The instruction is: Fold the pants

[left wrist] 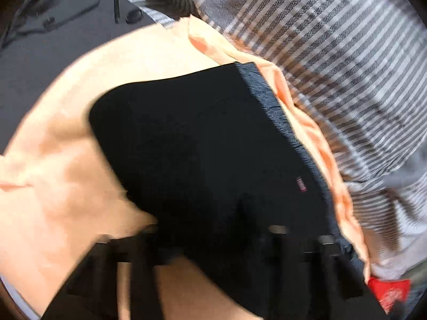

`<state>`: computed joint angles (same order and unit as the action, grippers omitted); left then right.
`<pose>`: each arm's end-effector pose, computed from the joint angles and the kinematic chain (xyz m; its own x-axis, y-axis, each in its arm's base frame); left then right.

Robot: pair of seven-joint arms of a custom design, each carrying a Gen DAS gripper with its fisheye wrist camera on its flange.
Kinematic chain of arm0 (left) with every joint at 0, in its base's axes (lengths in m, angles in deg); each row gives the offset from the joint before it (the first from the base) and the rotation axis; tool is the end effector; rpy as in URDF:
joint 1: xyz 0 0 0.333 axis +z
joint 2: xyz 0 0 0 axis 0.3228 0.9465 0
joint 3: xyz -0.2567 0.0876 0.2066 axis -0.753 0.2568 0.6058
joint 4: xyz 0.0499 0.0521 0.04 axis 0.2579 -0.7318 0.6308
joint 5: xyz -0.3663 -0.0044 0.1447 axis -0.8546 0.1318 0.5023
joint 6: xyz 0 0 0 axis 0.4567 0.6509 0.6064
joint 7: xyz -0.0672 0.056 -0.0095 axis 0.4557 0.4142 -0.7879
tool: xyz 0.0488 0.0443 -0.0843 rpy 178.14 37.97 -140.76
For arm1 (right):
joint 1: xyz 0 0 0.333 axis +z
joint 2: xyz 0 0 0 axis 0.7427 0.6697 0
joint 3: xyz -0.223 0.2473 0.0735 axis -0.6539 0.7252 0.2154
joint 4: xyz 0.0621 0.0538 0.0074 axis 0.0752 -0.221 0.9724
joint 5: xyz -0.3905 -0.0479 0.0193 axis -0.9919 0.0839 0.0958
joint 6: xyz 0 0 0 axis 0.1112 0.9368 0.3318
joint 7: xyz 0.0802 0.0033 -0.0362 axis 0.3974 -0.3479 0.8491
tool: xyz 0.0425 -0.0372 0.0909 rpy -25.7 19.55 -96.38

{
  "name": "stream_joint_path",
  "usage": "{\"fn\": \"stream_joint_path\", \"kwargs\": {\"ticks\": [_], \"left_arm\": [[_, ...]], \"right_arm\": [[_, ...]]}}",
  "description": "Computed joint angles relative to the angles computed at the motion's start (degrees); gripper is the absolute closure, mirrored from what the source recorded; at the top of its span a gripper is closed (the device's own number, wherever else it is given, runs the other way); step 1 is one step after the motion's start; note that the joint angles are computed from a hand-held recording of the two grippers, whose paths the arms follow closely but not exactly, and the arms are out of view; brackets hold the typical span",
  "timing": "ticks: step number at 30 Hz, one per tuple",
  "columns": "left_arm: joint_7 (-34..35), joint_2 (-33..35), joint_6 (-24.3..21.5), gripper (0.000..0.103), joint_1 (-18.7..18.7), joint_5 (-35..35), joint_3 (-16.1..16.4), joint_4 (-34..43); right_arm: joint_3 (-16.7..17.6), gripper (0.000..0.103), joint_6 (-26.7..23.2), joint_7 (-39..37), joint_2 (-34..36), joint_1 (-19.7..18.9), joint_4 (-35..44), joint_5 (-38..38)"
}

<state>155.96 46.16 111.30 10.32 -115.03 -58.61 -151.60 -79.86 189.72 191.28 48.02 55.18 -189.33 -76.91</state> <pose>0.4820 -0.1114 0.4001 0.2609 -0.8961 0.3591 -0.9109 -0.3517 -0.2160 0.3692 0.0858 0.4683 -0.0511 -0.9969 -0.0606 -0.9978 0.0535 -0.0397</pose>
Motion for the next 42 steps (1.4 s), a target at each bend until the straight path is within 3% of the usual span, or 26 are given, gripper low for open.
{"fn": "stream_joint_path", "kwargs": {"ticks": [2, 6, 11, 14, 20, 24, 27, 33, 35, 36, 37, 42], "left_arm": [[0.8, -1.0, 0.1, 0.075, 0.1, 3.4, -0.5, -0.2], [-6.5, -2.9, 1.0, 0.076, 1.1, 23.5, -4.4, -0.1], [-12.1, -4.6, 0.6, 0.076, 0.2, 36.0, -5.8, 0.3], [-13.4, -4.9, 0.5, 0.076, -0.3, 41.2, -6.2, 0.8], [-12.5, -5.7, 1.0, 0.076, -1.9, 44.8, -5.9, 0.9], [-11.8, -6.7, 1.8, 0.076, -2.4, 46.4, -6.0, 0.4], [-11.8, -6.4, 2.2, 0.076, -2.5, 47.4, -6.2, 0.5], [-10.6, -6.6, 2.1, 0.076, -2.8, 47.3, -5.9, 0.4], [-10.5, -6.8, 2.2, 0.076, -2.8, 47.5, -5.8, 0.1], [-10.0, -6.8, 1.9, 0.076, -3.1, 46.7, -5.6, 0.1], [-9.7, -7.0, 2.0, 0.076, -3.2, 46.4, -5.6, 0.0], [-6.9, -8.3, 3.3, 0.076, -4.9, 44.9, -5.5, -0.3]], "right_arm": [[-0.6, 0.024, 0.3, 0.0, 0.0, -0.1, 1.4, 0.9], [-2.1, 0.024, 0.8, -0.5, 2.0, -0.1, 5.4, 4.3], [-4.7, 0.024, 1.4, -6.4, 10.8, 1.8, 16.0, 12.6], [-5.6, 0.022, -0.9, -11.1, 19.0, 3.2, 26.1, 19.3], [-3.8, 0.017, -10.9, -14.2, 34.5, 3.7, 46.1, 27.9], [-1.2, 0.015, -22.2, -14.4, 46.2, 5.3, 62.8, 23.6], [-0.1, 0.015, -27.9, -14.8, 52.2, 7.0, 71.2, 20.0], [0.2, 0.015, -33.5, -14.4, 60.0, 10.1, 79.7, 14.9], [0.0, 0.033, -34.3, -14.7, 60.8, 10.6, 80.2, 13.7], [-0.1, 0.068, -33.7, -14.8, 60.2, 10.6, 79.1, 13.8], [-0.2, 0.08, -32.8, -15.3, 59.1, 10.4, 77.5, 13.9], [-1.0, 0.087, -25.4, -17.7, 51.1, 7.7, 66.4, 17.5]]}}
